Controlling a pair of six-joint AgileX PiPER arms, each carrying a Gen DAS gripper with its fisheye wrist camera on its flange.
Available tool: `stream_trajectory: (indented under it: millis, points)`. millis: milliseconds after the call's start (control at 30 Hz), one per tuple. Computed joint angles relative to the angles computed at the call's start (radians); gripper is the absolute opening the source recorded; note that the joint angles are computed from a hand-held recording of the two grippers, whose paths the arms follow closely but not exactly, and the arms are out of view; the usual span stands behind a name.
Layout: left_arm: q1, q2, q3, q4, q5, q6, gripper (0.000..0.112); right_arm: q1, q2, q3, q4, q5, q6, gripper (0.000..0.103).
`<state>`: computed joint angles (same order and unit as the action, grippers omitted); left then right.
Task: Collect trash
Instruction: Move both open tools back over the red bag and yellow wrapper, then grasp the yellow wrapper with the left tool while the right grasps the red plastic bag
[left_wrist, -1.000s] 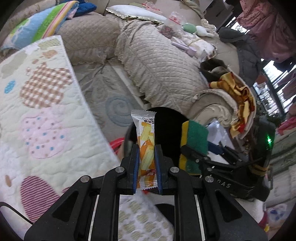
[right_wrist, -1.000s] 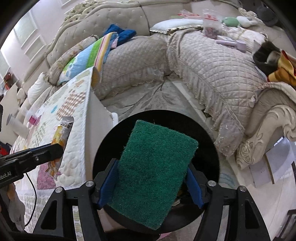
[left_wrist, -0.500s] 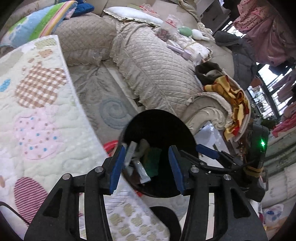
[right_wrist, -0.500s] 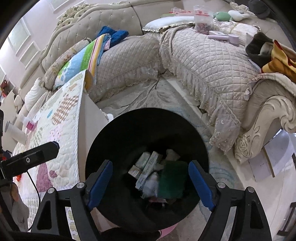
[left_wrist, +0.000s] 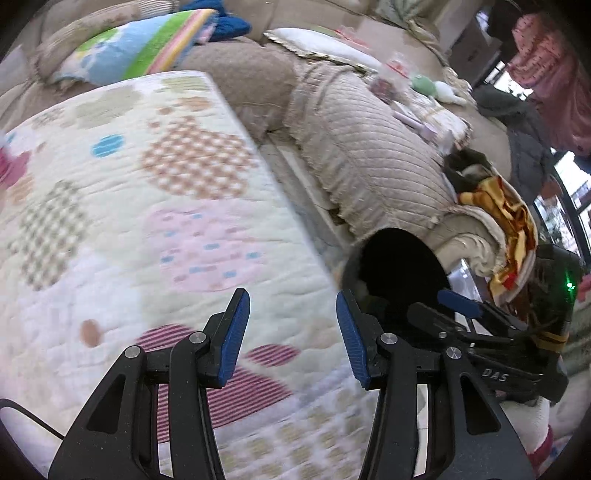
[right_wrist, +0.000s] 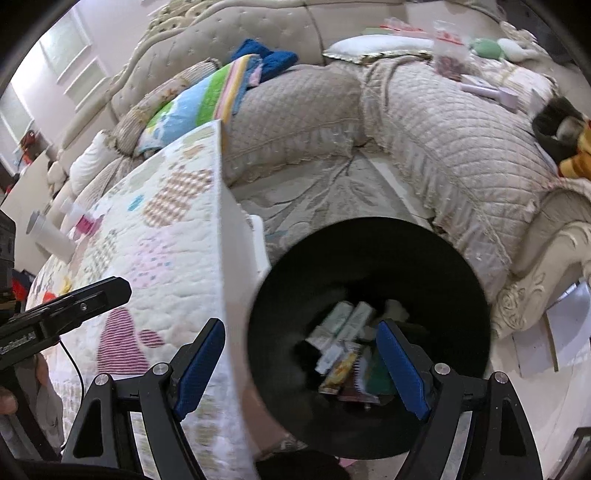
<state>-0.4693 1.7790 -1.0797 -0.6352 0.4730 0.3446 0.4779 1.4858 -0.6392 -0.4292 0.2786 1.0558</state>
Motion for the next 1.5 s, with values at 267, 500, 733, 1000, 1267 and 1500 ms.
stream_trajectory:
  millis: [267,500,733,1000,1267,1500]
  points:
    - [0.306,-0.121,0.189,-0.055,0.001,0.175,0.047,0.152,0.134,-0.19,0.038,0.021,-0.016,0.082]
    - [0.656,-0.089,0.223,-0.02,0.006,0.278,0.047,0.246,0.286,-0.403,0.156,0.062,-0.162,0.082]
    - [0.889,0.002,0.131,0.013,0.018,0.322,0.047,0.321,0.428,-0.622,0.271,0.132,-0.302,0.082]
    - [0.914,0.105,-0.012,-0.035,0.082,0.39,0.047,0.355,0.543,-0.781,0.372,0.19,-0.396,0.082]
    - [0.775,0.146,-0.038,0.113,-0.042,0.28,0.047,0.377,0.617,-0.9,0.391,0.258,-0.429,0.082]
    - [0.779,0.157,-0.07,0.03,0.052,0.379,0.014,0.373,0.665,-0.965,0.408,0.291,-0.44,0.082]
